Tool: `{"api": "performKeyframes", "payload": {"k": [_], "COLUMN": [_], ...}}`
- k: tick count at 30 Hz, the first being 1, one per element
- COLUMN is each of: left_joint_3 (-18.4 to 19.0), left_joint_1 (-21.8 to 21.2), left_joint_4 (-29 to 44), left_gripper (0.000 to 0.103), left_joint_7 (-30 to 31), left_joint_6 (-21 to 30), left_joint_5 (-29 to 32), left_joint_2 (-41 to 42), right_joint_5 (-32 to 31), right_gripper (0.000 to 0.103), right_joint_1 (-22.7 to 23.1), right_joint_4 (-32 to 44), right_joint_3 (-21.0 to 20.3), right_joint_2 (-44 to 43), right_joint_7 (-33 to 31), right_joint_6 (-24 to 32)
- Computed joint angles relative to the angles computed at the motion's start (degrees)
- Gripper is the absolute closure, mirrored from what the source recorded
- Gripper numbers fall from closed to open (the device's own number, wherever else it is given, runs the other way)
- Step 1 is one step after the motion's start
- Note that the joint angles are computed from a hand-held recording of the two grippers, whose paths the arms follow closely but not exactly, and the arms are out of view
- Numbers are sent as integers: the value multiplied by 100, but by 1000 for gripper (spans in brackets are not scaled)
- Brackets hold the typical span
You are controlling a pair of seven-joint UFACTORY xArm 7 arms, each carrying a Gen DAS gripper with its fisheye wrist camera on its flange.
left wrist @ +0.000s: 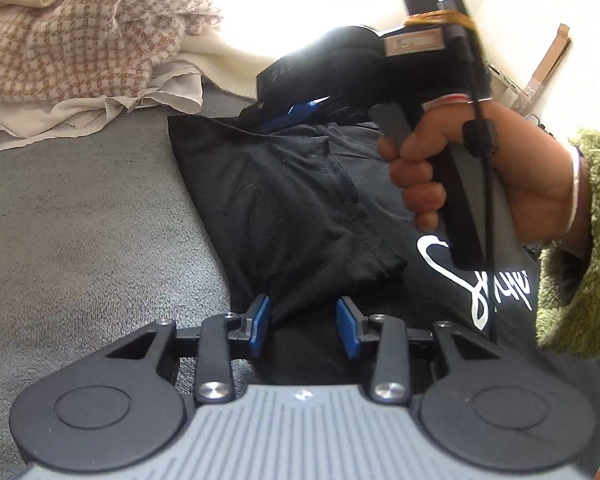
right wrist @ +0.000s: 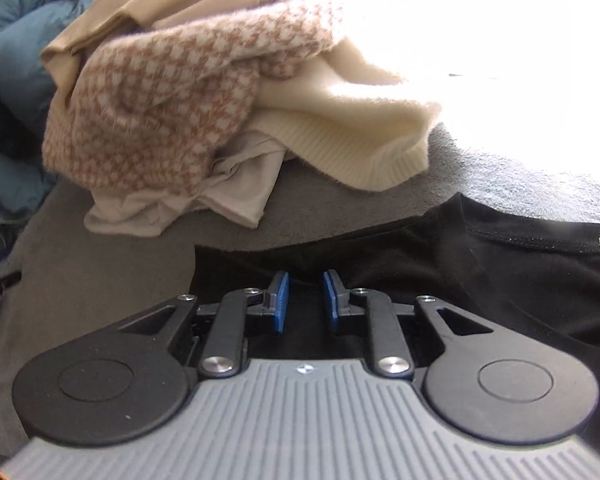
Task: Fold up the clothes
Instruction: 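Open the left tool and move both tools to the shirt hem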
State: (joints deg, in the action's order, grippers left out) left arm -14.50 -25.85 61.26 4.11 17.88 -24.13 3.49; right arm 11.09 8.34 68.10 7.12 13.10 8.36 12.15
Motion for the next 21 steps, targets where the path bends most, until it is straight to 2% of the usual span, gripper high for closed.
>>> {"api": "performKeyframes", "payload": {"k": [1,4,5,7,9,11,12,16,18,21], "left_joint_3": [-5,22,34,64,95,133,165,216,275,342], "left_joint_1": [-9,-43,-51,-61,-62,-53,-45,-73,-153,-277], "left_joint_4": [-13,-81,-107,-184,-314,-481,-597,-925,-1072,-1263], "left_gripper": [59,54,52,49,49,47,44,43,44,46], "left_joint_7": [-24,-316,-429,-697,-1054,-1360,-1467,-2008,-2064,-2059], "left_joint_6": [-25,-9,23,121,277,430,487,859,999,1123], "left_joint_5": [1,176,227,327,499,609,608,585,412,163], "left_joint_2": [-14,-139,-198,-343,-570,-840,-1001,-1484,-1658,-1850], "right_joint_5": [182,1397,1795,2036,1458,1061,1221,1706,1992,2049], "right_gripper": [83,82,82,81,80,81,80,77,71,62], "right_joint_1": [-96,-476,-515,-461,-368,-265,-80,60,190,331], "right_joint_4": [-126,-537,-669,-893,-1048,-1225,-1302,-1306,-1137,-815], "right_joint_3": [113,542,571,447,257,90,-111,-262,-318,-240], "right_joint_2": [-142,-719,-905,-1199,-1328,-1474,-1582,-1852,-1793,-1498], "right_joint_7": [-160,-1373,-1832,-2313,-2108,-1781,-1800,-1637,-1662,-1675], "right_joint_6": [-90,66,241,705,1250,1430,1374,1345,1469,1570]}}
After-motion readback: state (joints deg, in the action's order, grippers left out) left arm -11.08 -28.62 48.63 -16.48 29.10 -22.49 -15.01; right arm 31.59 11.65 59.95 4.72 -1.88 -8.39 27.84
